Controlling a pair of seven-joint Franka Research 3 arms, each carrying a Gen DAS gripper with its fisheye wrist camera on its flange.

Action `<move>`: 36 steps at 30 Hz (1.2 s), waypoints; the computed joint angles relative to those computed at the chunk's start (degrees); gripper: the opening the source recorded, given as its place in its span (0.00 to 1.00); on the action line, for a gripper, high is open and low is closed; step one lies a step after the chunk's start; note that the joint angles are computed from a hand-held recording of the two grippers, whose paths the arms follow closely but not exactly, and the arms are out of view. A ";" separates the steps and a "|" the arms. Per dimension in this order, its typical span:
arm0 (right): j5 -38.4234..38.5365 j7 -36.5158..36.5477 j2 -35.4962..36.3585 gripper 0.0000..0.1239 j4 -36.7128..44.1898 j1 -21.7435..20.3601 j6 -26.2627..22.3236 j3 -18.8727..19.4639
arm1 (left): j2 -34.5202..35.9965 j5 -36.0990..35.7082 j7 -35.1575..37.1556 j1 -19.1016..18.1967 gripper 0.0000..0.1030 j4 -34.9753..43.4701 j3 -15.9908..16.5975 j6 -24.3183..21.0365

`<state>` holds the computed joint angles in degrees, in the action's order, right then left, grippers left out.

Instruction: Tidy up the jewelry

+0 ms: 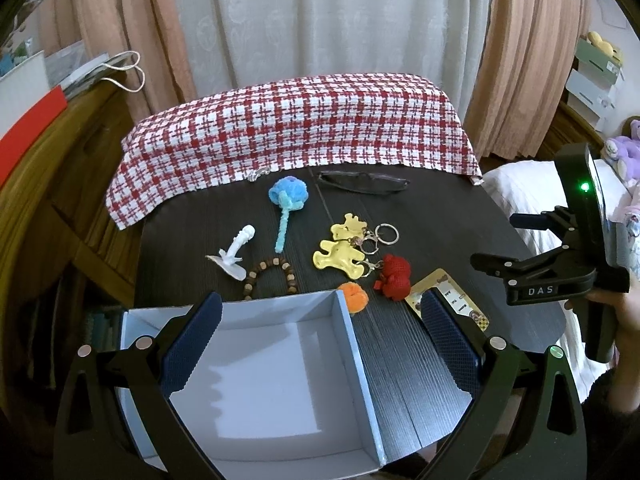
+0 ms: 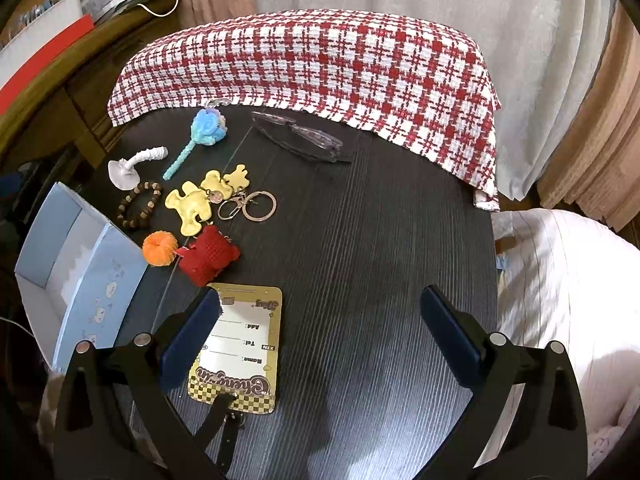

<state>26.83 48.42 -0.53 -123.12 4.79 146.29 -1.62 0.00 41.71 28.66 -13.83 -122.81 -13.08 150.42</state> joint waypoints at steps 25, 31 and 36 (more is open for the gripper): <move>2.86 -0.84 5.53 0.77 2.48 0.24 5.30 1.54 | 2.89 -2.73 1.06 1.68 0.96 -0.18 2.10 4.27; 22.85 -12.41 7.31 0.78 5.32 -1.76 5.31 3.00 | 3.93 -5.61 2.16 2.91 0.96 -0.94 2.90 4.62; 47.12 -28.90 7.04 0.78 7.05 -3.99 3.26 3.86 | 3.21 -7.96 2.59 4.30 0.96 -3.76 3.69 8.70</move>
<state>73.95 19.53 6.51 -116.07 0.80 149.55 2.24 3.21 33.75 31.26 -9.53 -126.57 -9.39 159.12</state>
